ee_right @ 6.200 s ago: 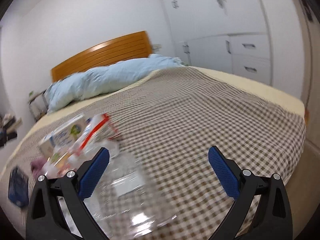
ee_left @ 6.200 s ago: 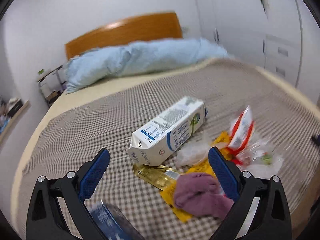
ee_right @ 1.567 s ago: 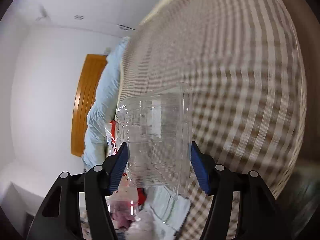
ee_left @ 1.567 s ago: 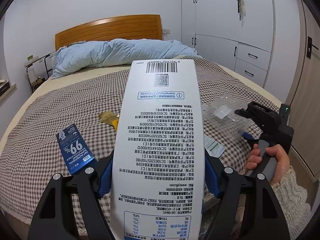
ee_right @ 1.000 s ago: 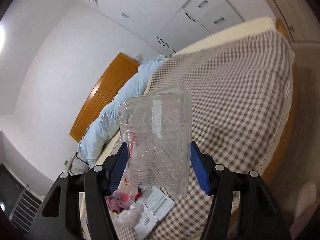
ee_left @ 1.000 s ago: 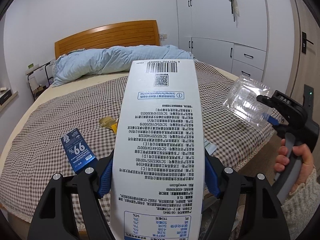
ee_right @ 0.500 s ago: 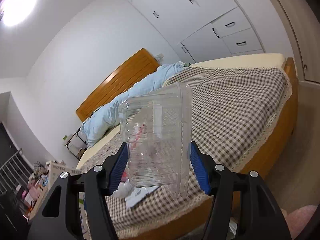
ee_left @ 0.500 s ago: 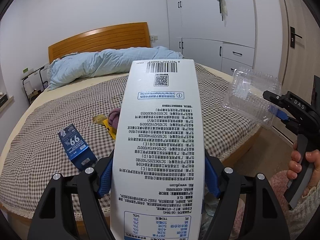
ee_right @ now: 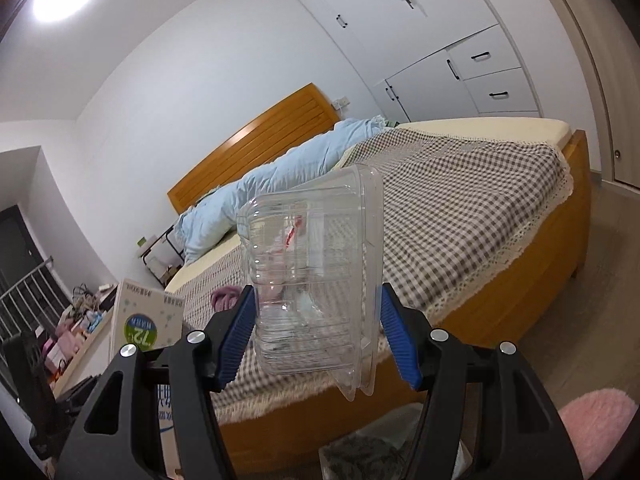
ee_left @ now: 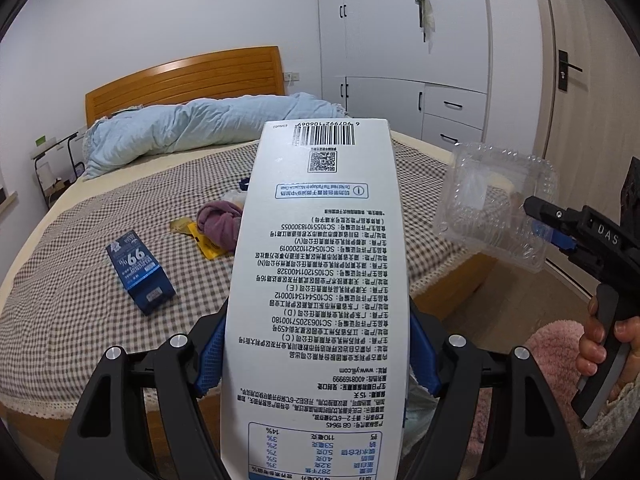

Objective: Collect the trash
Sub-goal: 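Lift the carton and clamshell off the bed and carry both toward the floor bin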

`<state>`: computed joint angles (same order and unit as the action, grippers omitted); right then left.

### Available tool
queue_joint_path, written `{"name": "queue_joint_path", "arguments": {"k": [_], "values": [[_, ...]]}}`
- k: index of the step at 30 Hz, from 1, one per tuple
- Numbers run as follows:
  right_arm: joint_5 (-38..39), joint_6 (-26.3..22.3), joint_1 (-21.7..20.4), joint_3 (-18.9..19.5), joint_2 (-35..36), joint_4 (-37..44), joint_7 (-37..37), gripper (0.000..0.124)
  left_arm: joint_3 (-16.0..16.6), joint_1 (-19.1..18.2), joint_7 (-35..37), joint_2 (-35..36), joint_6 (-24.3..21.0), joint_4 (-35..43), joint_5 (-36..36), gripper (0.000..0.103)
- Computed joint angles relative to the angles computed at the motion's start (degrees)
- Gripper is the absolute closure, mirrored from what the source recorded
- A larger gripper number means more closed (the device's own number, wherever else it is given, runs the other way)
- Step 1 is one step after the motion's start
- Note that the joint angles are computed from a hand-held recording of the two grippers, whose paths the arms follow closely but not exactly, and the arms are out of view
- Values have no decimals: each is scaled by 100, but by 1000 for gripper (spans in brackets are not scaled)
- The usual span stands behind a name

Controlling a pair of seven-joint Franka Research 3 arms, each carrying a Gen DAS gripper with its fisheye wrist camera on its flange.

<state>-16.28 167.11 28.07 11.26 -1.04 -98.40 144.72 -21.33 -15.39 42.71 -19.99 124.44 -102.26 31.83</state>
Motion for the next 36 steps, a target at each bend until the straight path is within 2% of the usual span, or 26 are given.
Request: {"name": "queue_joint_path", "arguments": {"k": [11, 17, 29, 36], "values": [[620, -3, -136, 198, -524, -782, -656, 64, -135, -92, -253, -290, 148, -396, 4, 32], [800, -59, -238, 349, -774, -1150, -901, 64, -99, -167, -301, -396, 206, -636, -173, 32], [1091, -393, -260, 497, -994, -1575, -1351, 64, -43, -297, -298, -519, 368, -1105, -479, 32], [1378, -855, -101, 450, -903, -1600, -1715, 64, 36, -369, -376, -628, 648, -1518, -698, 32]]}}
